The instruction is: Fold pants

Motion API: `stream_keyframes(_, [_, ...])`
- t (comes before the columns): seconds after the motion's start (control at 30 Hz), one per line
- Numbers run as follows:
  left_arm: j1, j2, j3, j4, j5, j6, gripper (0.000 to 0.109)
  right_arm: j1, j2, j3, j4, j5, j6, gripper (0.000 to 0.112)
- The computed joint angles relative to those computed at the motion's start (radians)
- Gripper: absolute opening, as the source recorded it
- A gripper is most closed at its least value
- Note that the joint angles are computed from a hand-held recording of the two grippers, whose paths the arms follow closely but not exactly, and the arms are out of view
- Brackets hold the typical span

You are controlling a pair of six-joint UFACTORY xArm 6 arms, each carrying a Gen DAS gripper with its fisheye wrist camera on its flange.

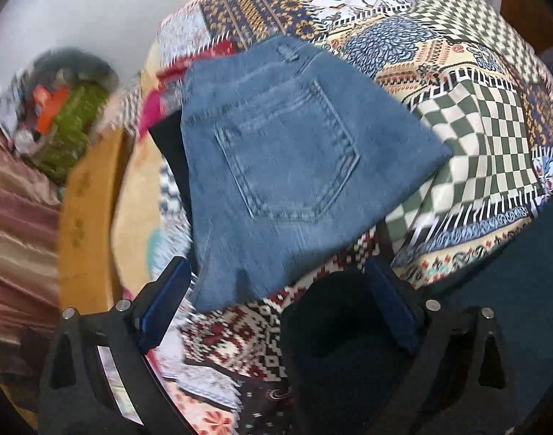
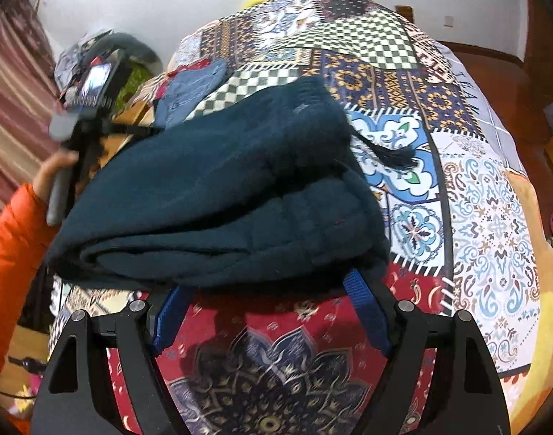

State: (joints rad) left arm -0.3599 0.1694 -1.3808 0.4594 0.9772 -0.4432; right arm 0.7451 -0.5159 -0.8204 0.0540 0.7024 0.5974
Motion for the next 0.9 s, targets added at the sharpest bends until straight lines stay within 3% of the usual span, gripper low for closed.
stream_keyframes(0.23, [0.009, -0.244, 0.287, 0.002, -0.09, 0.007, 0.098, -0.015, -0.036, -0.003, -0.12, 0.066, 0.1, 0.078])
stream_keyframes(0.37, [0.027, -0.381, 0.4, -0.165, -0.058, 0.056, 0.098, -0.016, -0.104, 0.027, -0.152, 0.078, 0.155, 0.078])
stream_keyframes(0.5, [0.004, -0.54, 0.521, -0.201, -0.028, 0.047, 0.098, 0.004, -0.154, 0.035, -0.195, 0.091, 0.19, 0.078])
stream_keyframes(0.67, [-0.071, -0.692, 0.611, -0.223, 0.018, 0.009, 0.098, 0.068, -0.16, 0.002, -0.264, 0.103, 0.218, 0.078])
stream_keyframes(0.9, [-0.243, -0.812, 0.641, -0.082, 0.063, -0.146, 0.095, 0.147, -0.113, -0.011, -0.286, 0.058, 0.236, 0.078])
